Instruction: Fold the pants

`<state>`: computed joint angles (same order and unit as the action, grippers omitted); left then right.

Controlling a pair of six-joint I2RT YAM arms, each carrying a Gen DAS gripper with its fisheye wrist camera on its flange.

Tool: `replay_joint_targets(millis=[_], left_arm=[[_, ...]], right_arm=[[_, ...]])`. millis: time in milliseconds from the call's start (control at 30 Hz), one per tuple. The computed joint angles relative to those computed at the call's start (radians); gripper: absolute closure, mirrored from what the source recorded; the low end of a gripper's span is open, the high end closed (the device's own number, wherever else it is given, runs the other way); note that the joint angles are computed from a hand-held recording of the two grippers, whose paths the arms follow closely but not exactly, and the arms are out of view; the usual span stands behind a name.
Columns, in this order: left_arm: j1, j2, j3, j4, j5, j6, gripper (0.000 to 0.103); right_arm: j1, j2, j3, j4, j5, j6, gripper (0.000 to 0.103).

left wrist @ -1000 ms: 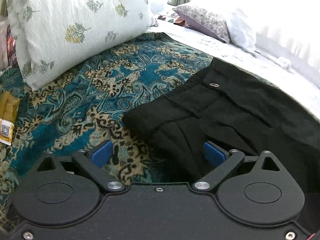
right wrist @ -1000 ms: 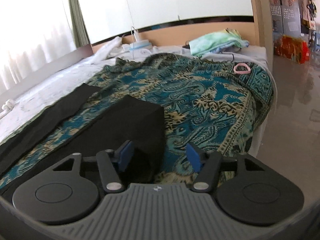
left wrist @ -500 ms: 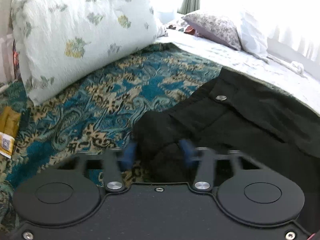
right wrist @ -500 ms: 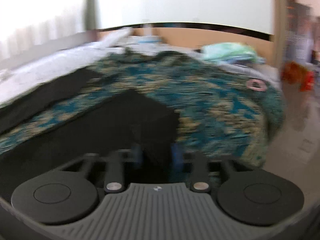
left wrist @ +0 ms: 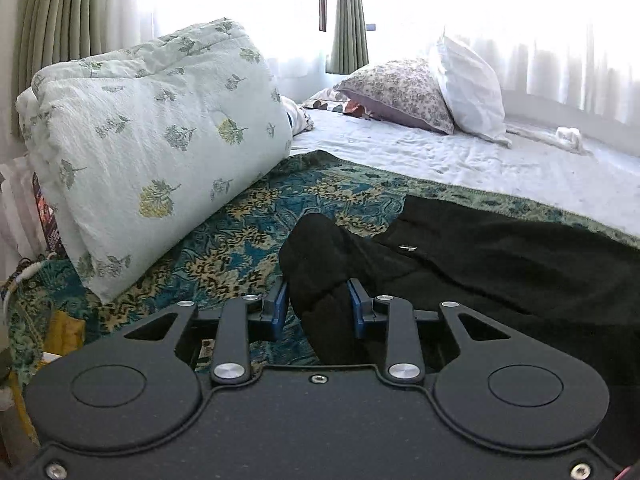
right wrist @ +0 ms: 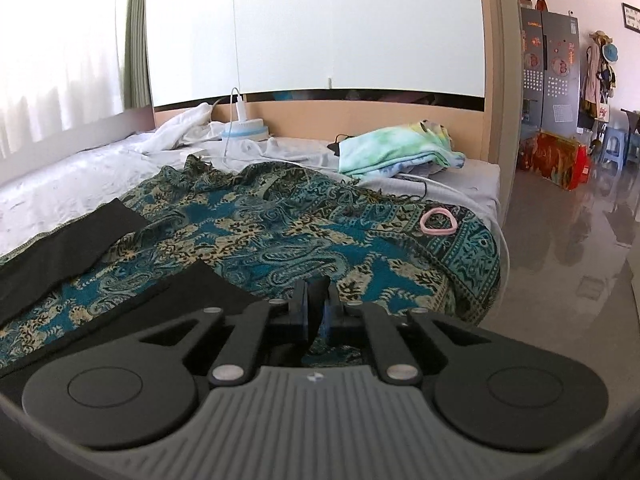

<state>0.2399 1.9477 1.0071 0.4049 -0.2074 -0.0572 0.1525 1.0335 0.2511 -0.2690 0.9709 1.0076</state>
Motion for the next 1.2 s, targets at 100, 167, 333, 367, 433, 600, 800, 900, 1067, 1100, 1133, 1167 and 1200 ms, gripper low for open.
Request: replay_joint_targets(millis=[100, 167, 333, 367, 433, 600, 800, 900, 1067, 1100, 1133, 1167, 1200], left_arm=[[0.014, 0.019, 0.013, -0.035, -0.001, 0.000, 0.073], [0.024, 0.052, 0.045, -0.085, 0.002, -0.019, 0.073], [0.023, 0.120, 0.076, -0.111, -0.022, -0.022, 0.072], [0.020, 0.127, 0.073, -0.101, -0.030, -0.014, 0.072], [0.014, 0.138, 0.073, -0.094, -0.046, -0.006, 0.071], [0.003, 0.154, 0.086, -0.103, -0.079, 0.002, 0.063], [0.014, 0.127, 0.098, -0.151, -0.066, 0.032, 0.040], [0.017, 0.093, 0.073, -0.124, -0.062, 0.040, 0.016], [0.015, 0.036, 0.071, -0.132, -0.029, 0.059, 0.002], [0.015, 0.027, 0.085, -0.156, -0.013, 0.057, 0.002], [0.019, 0.019, 0.101, -0.183, 0.012, 0.052, 0.002], [0.020, 0.013, 0.114, -0.203, 0.031, 0.045, 0.001], [0.022, 0.008, 0.135, -0.232, 0.053, 0.033, 0.000]], right_arm=[[-0.035, 0.008, -0.029, 0.034, -0.041, 0.003, 0.092], [-0.068, 0.020, -0.052, 0.076, -0.082, 0.002, 0.092], [-0.105, 0.111, -0.076, 0.169, -0.121, -0.002, 0.091], [-0.099, 0.128, -0.075, 0.177, -0.111, -0.002, 0.091], [-0.086, 0.158, -0.064, 0.176, -0.094, -0.002, 0.090], [-0.094, 0.184, -0.050, 0.177, -0.096, -0.013, 0.089], [-0.082, 0.160, -0.019, 0.109, -0.089, 0.015, 0.036], [-0.048, 0.148, 0.021, 0.037, -0.074, 0.055, 0.032], [0.040, 0.128, 0.122, -0.097, -0.034, 0.112, 0.017], [0.055, 0.129, 0.144, -0.115, -0.028, 0.118, 0.015], [0.072, 0.129, 0.167, -0.133, -0.022, 0.123, 0.013], [0.087, 0.130, 0.191, -0.144, -0.018, 0.123, 0.013], [0.095, 0.132, 0.216, -0.152, -0.020, 0.115, 0.012]])
